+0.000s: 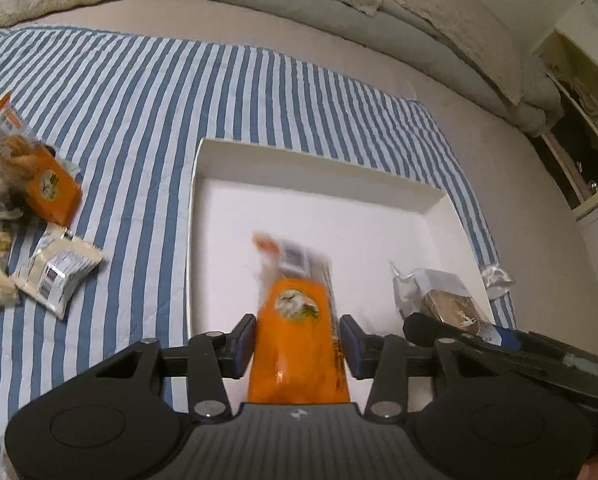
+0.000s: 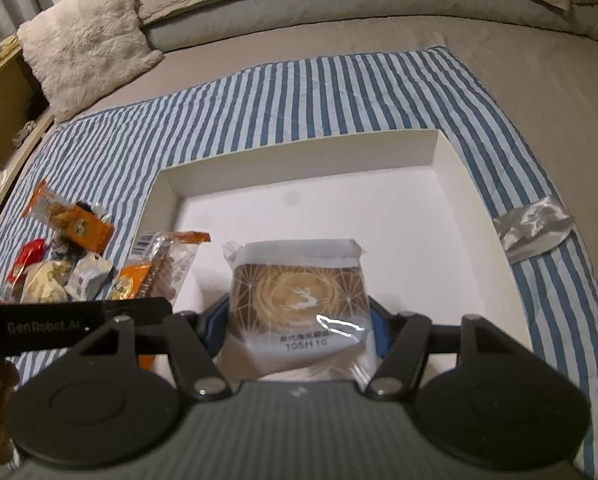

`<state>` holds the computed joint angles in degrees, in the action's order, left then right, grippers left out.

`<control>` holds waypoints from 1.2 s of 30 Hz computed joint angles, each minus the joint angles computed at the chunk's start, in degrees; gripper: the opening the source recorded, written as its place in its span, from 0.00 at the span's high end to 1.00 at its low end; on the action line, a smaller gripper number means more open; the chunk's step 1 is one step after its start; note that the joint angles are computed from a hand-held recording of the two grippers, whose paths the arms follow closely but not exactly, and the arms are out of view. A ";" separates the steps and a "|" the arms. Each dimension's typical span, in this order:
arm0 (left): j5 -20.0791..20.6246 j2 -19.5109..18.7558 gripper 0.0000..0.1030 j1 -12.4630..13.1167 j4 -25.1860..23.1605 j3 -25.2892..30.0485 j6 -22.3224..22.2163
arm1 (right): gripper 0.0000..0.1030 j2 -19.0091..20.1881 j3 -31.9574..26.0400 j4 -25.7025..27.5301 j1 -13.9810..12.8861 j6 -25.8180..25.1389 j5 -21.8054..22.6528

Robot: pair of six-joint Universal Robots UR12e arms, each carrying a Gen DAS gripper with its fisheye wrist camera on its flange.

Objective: Organize snacks
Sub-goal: 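Open left gripper releasing orange bar while right gripper releases cake in tray, then withdraw both tools from the tray back toward the snack pile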

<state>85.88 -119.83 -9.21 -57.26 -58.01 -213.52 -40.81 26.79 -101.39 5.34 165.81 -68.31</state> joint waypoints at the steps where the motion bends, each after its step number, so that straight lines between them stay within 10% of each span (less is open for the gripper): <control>1: -0.06 -0.16 0.42 0.03 -0.30 0.26 0.29 | 0.30 0.20 -0.17 -0.31 -0.03 0.26 0.31; 25: 2.53 0.50 0.00 -0.68 -6.80 1.11 7.35 | 0.01 -0.57 0.73 1.53 -0.14 -1.72 -6.67; 36: 4.40 2.62 0.00 -0.73 -6.91 -1.20 7.55 | 0.00 -4.58 7.39 -2.98 -0.64 -2.07 -6.86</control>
<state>90.28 -117.21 -9.93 -64.17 -59.22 -205.97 -45.39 34.18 -104.36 4.69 163.73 -75.16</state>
